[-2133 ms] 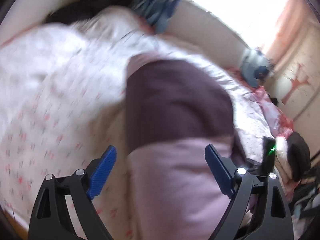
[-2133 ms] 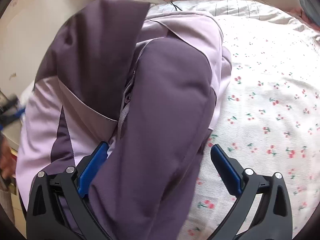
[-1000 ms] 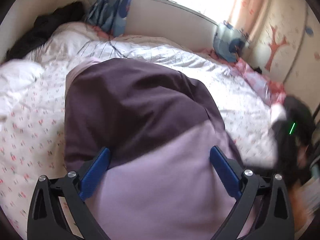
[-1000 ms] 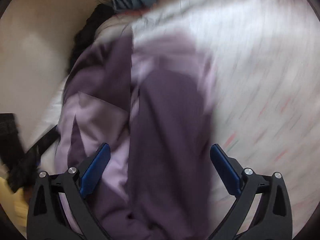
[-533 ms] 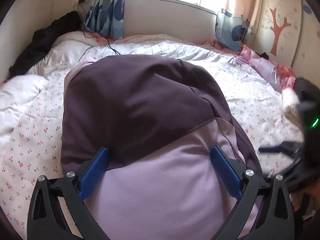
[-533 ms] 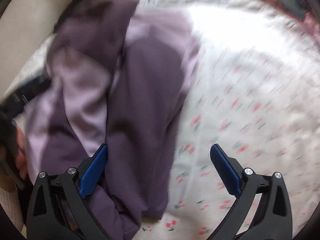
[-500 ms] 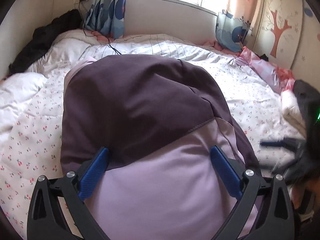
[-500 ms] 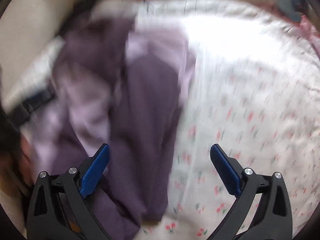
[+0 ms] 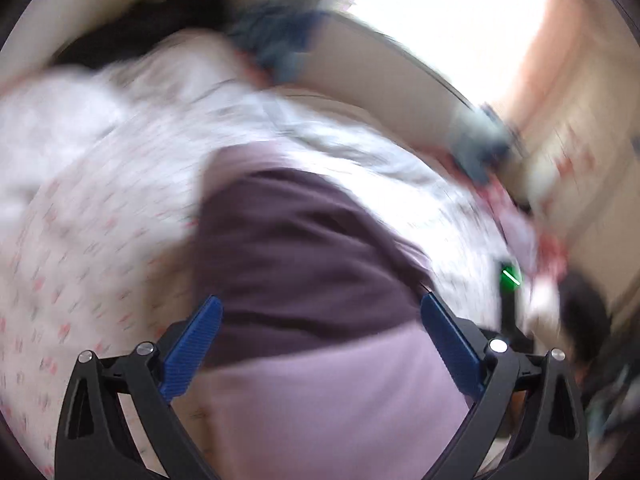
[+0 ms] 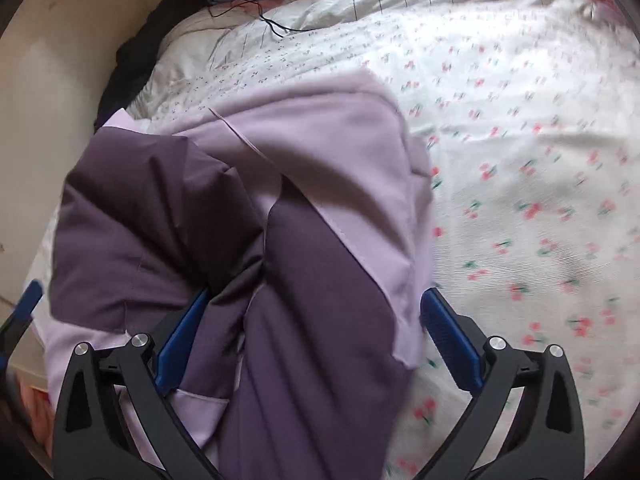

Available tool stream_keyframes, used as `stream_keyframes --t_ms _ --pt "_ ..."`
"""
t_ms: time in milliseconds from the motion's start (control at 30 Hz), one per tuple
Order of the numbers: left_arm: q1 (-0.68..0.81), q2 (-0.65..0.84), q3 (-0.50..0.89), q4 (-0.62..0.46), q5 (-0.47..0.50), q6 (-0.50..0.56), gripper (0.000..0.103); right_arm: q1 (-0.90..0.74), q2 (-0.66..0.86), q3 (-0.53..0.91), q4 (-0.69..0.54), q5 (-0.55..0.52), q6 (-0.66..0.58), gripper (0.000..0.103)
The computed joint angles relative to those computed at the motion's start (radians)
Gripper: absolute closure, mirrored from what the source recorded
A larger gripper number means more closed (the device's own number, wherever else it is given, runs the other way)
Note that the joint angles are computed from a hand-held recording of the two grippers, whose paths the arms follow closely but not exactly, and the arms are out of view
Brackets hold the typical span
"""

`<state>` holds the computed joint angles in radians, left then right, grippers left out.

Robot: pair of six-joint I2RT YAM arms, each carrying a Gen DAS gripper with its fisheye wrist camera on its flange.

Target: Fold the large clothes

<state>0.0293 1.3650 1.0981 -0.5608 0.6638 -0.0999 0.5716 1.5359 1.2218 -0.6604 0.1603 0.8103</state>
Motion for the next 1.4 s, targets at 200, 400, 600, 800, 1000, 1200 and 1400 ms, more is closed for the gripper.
stream_keyframes --t_ms 200,400,600,800,1000,1200,1400 --pt "0.153 0.122 0.073 -0.175 0.08 0.088 0.007 0.186 -0.112 -0.008 -0.156 0.133 0.09 0.007" --pt "0.003 0.169 0.045 -0.266 0.085 0.169 0.006 0.174 -0.233 -0.457 0.382 -0.073 0.376 0.006" --pt "-0.079 0.05 0.032 -0.152 -0.051 0.092 0.006 0.234 -0.2 -0.534 0.588 -0.076 0.489 0.006" --pt "-0.153 -0.007 -0.033 -0.129 -0.191 0.139 0.006 0.285 -0.256 -0.209 -0.035 0.247 0.315 0.006" --pt "-0.163 -0.01 -0.038 -0.117 -0.219 0.121 0.006 0.227 -0.007 0.161 -0.127 0.414 0.022 0.006" --pt "-0.185 0.0 -0.02 -0.127 -0.247 0.161 0.006 0.033 0.148 0.088 0.005 0.087 -0.011 0.006" --pt "-0.15 -0.001 -0.028 -0.132 -0.221 0.153 0.006 0.305 -0.082 0.074 -0.173 0.322 0.126 0.006"
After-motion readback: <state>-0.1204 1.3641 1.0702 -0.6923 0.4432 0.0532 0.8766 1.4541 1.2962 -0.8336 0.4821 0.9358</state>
